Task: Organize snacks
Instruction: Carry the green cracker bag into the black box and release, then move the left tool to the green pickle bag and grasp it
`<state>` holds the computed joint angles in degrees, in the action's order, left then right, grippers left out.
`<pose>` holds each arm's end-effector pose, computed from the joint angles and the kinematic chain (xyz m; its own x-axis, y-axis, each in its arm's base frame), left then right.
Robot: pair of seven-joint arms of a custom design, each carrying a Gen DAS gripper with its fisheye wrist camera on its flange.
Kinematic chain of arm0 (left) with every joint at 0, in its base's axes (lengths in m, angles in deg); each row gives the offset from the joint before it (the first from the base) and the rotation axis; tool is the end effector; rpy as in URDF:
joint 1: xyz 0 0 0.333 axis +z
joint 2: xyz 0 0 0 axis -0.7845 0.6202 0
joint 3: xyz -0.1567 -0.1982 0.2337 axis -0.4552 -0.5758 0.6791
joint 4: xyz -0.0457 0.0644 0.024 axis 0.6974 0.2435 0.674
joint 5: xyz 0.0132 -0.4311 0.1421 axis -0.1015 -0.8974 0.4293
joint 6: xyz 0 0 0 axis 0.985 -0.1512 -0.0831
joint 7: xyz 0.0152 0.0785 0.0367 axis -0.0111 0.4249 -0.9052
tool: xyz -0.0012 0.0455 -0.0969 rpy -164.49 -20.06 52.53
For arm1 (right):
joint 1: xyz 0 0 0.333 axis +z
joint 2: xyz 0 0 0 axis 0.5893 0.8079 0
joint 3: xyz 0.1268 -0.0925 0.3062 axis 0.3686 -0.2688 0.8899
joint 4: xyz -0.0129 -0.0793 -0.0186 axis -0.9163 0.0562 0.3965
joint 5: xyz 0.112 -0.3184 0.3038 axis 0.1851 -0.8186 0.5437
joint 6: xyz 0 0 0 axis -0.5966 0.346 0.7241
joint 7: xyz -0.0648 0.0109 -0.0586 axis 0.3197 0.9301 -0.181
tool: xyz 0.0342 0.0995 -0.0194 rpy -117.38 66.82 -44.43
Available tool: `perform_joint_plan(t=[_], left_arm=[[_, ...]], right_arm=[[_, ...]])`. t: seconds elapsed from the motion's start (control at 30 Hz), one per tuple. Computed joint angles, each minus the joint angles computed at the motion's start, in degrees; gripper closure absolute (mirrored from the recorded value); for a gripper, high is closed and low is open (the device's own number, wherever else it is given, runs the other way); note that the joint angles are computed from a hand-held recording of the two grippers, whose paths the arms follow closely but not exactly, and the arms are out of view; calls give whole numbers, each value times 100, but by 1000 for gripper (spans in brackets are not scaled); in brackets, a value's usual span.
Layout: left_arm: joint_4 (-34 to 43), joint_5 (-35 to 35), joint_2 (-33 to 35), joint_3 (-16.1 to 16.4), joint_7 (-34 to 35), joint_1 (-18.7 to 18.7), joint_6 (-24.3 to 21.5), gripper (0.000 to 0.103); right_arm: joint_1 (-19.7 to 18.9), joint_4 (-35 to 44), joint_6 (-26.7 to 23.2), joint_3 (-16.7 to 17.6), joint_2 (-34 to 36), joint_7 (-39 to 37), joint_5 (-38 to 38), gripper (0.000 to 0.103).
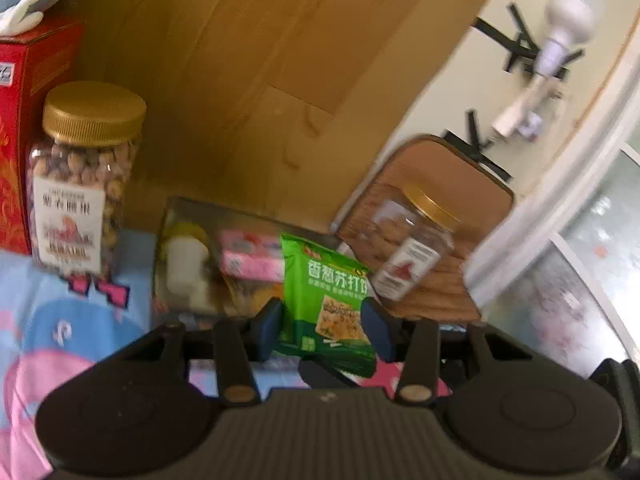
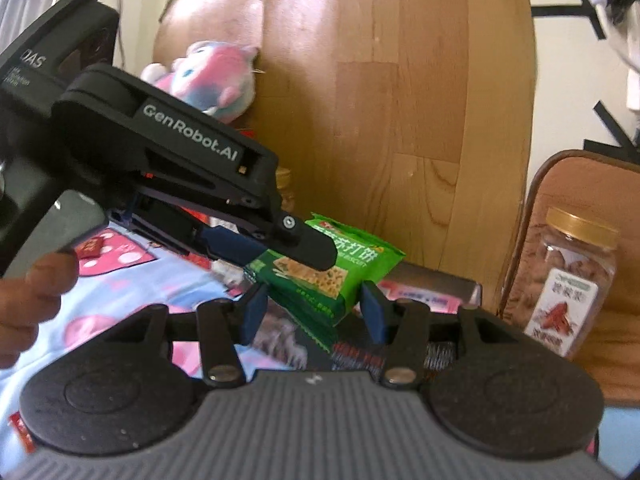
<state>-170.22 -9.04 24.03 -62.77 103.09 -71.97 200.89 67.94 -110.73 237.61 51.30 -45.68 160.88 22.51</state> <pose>0.4977 -0.0990 0.5246 -0.2418 -0.8327 0.4981 -0.7044 -0.2025 -0.6804 0.4444 0.2025 0.4923 0.4730 -0.8808 0.0229 -0.3066 -0.1889 -0.9329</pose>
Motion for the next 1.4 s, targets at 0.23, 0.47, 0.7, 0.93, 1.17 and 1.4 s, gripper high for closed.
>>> perform_joint_plan(t=[0.23,0.47,0.7,0.93,1.17,1.4], left_arm=[[496,932,845,-357,-764,488,558,57],[72,20,239,93,-12,177,544,53],[-975,764,-882,205,-554,143,176,53],[-1869,1567,-1598,383,-1468,123,-240,53],[-2118,1507,-1787,861,-1727,-279,-522,53],[-2392,1277,-1988,987,-1624,-538,-148,54]], right_arm=[[373,772,-17,-583,917,1018,-855,44],[-345,262,208,271,491,815,-489,44],[272,-898,-238,-368,-982,1100,-650,44],[1793,-1066,-1223,-1743,-1540,950,-271,50],[2477,-1012,-1552,-2361,-1665,910,582,65],[3343,-580,-1821,-3318,-1418,516,1400,63]])
